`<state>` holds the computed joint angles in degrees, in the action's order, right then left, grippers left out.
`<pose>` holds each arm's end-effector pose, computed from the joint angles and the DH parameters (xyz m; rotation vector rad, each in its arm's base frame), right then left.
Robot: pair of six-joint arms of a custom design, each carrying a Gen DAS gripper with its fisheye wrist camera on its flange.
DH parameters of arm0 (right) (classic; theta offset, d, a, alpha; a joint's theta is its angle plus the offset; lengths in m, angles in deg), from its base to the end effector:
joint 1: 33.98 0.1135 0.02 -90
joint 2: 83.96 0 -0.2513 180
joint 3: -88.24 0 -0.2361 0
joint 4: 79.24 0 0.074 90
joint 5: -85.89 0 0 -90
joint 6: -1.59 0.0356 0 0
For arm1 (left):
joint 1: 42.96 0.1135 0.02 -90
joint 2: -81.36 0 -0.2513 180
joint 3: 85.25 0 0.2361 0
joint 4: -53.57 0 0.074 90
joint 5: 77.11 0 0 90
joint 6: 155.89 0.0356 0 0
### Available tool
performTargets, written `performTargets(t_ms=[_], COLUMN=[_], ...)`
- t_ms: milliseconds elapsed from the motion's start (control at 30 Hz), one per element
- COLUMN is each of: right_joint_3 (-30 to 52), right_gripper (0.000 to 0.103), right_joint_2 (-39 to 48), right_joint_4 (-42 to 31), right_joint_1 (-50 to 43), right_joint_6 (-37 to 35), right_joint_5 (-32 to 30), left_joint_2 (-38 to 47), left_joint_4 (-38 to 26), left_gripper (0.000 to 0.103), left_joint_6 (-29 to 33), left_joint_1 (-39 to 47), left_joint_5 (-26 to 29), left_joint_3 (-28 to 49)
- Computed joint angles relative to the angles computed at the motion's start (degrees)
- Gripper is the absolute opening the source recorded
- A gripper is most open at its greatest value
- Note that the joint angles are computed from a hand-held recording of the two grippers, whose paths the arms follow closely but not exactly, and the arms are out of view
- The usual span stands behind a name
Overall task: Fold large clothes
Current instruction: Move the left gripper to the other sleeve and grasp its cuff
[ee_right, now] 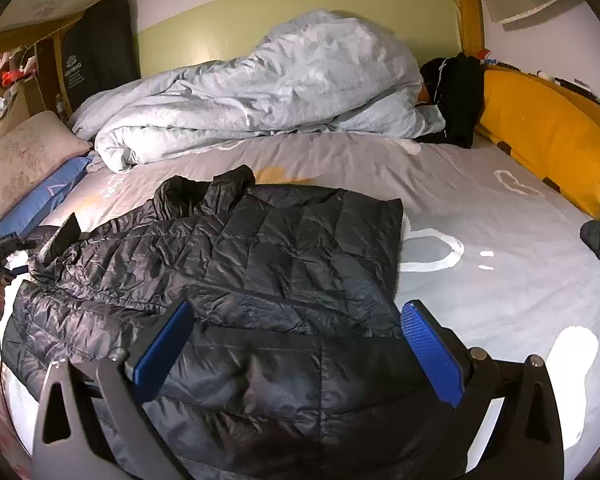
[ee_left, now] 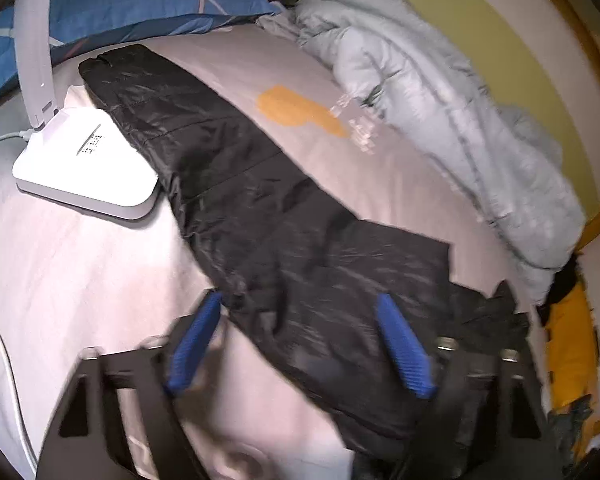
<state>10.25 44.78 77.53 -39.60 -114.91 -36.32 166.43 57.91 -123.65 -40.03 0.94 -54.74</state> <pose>0.4548 -0.0257 0.1236 -0.6537 2.2145 0.4057 0.2043 0.0178 0.0879 -1.3059 2.0488 -0.1789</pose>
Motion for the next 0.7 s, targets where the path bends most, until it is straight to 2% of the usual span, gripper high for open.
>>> performTargets(t_ms=[33,67,100,267,400,533,700], right_joint_3=[-0.07,-0.02,0.12,-0.24,-0.60,-1.09,-0.92], right_gripper=[0.103,0.103,0.103,0.103,0.103,0.103,0.103], right_joint_2=[-0.03,0.03,0.13,-0.05,-0.42,-0.94,-1.04], right_joint_4=[0.22,0.29,0.19,0.70,0.83,1.05,0.47], right_joint_1=[0.05,0.09,0.14,0.21,0.03,-0.22,-0.49], right_joint_6=[0.13,0.22,0.21,0.33,0.20,0.49,0.39], right_joint_5=[0.11,0.16,0.24,0.64,0.15,-0.21,-0.64], left_joint_2=[1.97,3.71,4.29,-2.77,-8.75,-3.13,11.92], left_joint_4=[-0.48,-0.89,-1.37,-12.09,-14.59,-14.17,-14.07], left_gripper=[0.025,0.011,0.005,0.004,0.004,0.004,0.004], left_joint_6=[0.74,1.31,1.10,0.33,2.35,7.47,6.50], left_joint_1=[-0.07,-0.53,-1.94,-15.53,-27.92,-38.10,-42.24], left_joint_5=[0.08,-0.12,-1.59,-18.48,-28.14,-32.76,-29.42], left_joint_3=[0.94,1.79,2.22,6.62,9.86,17.35,27.49])
